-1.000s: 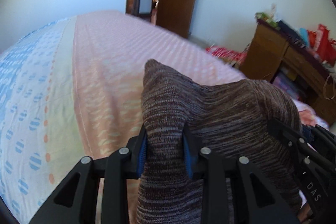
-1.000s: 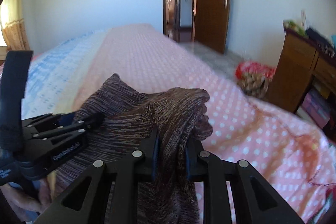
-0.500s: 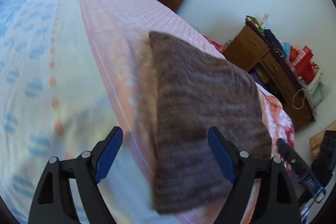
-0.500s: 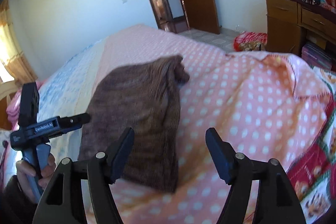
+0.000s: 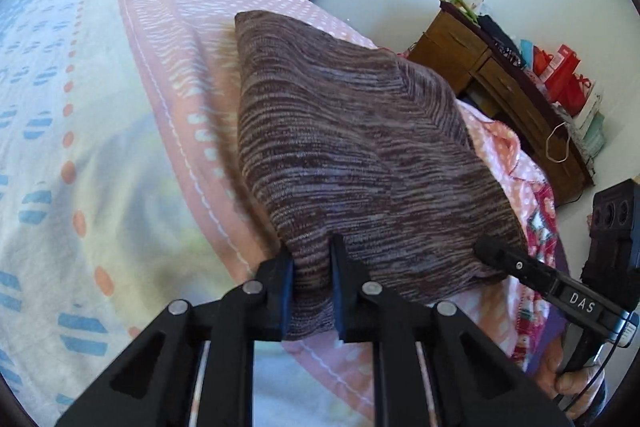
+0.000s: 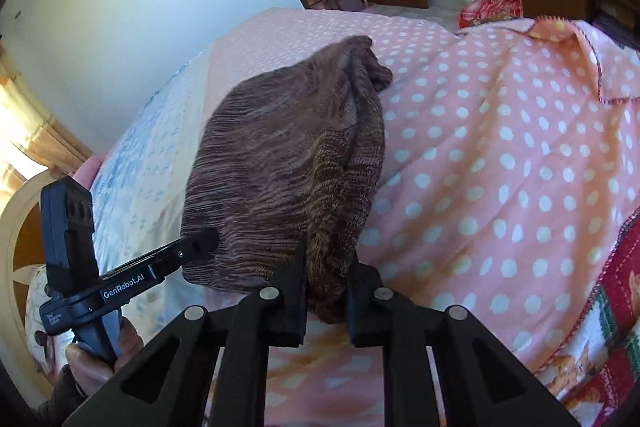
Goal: Fold small clothes
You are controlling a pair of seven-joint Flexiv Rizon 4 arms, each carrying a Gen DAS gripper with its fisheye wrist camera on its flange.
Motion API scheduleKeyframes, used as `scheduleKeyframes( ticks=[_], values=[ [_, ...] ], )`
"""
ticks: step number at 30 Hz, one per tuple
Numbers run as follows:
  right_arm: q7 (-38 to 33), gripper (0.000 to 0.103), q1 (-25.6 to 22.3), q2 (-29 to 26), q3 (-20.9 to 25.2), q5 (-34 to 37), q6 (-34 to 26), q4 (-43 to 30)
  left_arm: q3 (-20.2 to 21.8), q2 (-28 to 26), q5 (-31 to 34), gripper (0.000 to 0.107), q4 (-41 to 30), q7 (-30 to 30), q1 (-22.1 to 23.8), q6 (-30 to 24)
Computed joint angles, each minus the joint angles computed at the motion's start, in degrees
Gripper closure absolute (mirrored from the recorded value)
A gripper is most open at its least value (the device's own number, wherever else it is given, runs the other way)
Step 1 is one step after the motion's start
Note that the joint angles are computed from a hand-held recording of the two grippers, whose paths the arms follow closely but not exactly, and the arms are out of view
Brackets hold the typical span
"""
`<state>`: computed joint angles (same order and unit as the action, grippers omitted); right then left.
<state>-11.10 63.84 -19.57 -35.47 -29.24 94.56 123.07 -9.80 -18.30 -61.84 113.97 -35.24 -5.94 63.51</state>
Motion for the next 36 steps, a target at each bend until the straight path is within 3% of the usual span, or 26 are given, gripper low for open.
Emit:
scheduleKeyframes(
  ticks=[2, 6, 9, 12, 14, 16, 18, 19, 20, 23, 24, 26, 27, 30, 32, 36],
  values=[
    [1.2, 0.089, -0.3, 2.0, 0.5, -3.0, 0.0, 0.6, 0.2, 1.0, -1.1, 0.091, 0.1, 0.4, 0.8, -2.0],
    [-4.8, 0.089, -9.8, 4.7, 14.3, 0.4, -4.9, -0.9, 2.3, 4.3, 1.2, 0.091, 1.7, 0.4, 1.0, -5.5],
    [-9.3, 0.089, -16.6, 4.6, 23.9, 4.6, -10.3, -2.0, 4.2, 4.5, 6.6, 0.091, 2.1, -2.4, 0.9, -6.8],
    [-10.9, 0.088, -20.8, 5.1, 28.9, 5.9, -10.9, -1.4, 5.1, 3.2, 13.4, 0.091, 1.8, -7.0, 0.7, -5.7],
    [-12.2, 0.088, -22.8, 6.5, 31.6, 5.4, -14.5, -1.8, 4.9, 3.6, 13.6, 0.086, 2.6, -7.2, 1.6, -5.6],
    [-10.3, 0.088, -22.9, 8.4, 31.6, 0.9, -18.9, -1.9, 4.9, 4.1, 13.8, 0.080, 2.9, -7.6, 1.9, -4.0],
    [-2.9, 0.087, -21.6, 11.0, 28.7, -12.3, -22.5, -1.1, 4.7, 4.6, 14.6, 0.069, 3.6, -7.5, 1.1, 2.2],
    [1.4, 0.087, -21.4, 11.7, 27.4, -20.1, -24.3, -1.6, 4.6, 4.6, 15.8, 0.056, 4.0, -7.8, 0.4, 6.6],
    [5.9, 0.087, -21.5, 12.0, 26.5, -27.4, -25.3, -2.3, 5.1, 4.2, 19.1, 0.042, 4.0, -9.8, -0.8, 12.1],
    [16.2, 0.083, -23.3, 10.8, 25.5, -42.0, -25.8, -5.6, 8.8, 2.3, 31.5, 0.033, 1.6, -19.6, -4.3, 20.2],
    [17.9, 0.074, -23.9, 9.4, 25.4, -44.6, -25.9, -7.4, 10.7, 1.8, 34.3, 0.032, 0.6, -22.0, -5.8, 20.9],
    [19.2, 0.069, -24.8, 6.9, 26.1, -46.3, -26.7, -10.1, 17.6, 0.4, 43.9, 0.027, -2.9, -31.9, -10.8, 20.0],
    [18.5, 0.069, -25.2, 5.7, 26.8, -45.3, -27.0, -11.3, 19.0, 0.5, 46.6, 0.027, -3.5, -34.5, -11.6, 19.4],
    [14.8, 0.069, -27.2, 2.0, 29.9, -39.4, -26.5, -13.8, 17.7, 1.1, 48.9, 0.026, -3.0, -36.1, -10.4, 20.6],
    [12.6, 0.069, -28.7, 0.3, 32.5, -35.4, -26.8, -14.2, 19.0, 1.1, 52.9, 0.017, -2.8, -39.2, -11.4, 22.7],
    [14.7, 0.069, -31.6, -0.5, 35.6, -35.7, -24.7, -11.8, 17.9, 1.9, 56.8, 0.014, -2.0, -42.2, -10.4, 23.9]
  ],
)
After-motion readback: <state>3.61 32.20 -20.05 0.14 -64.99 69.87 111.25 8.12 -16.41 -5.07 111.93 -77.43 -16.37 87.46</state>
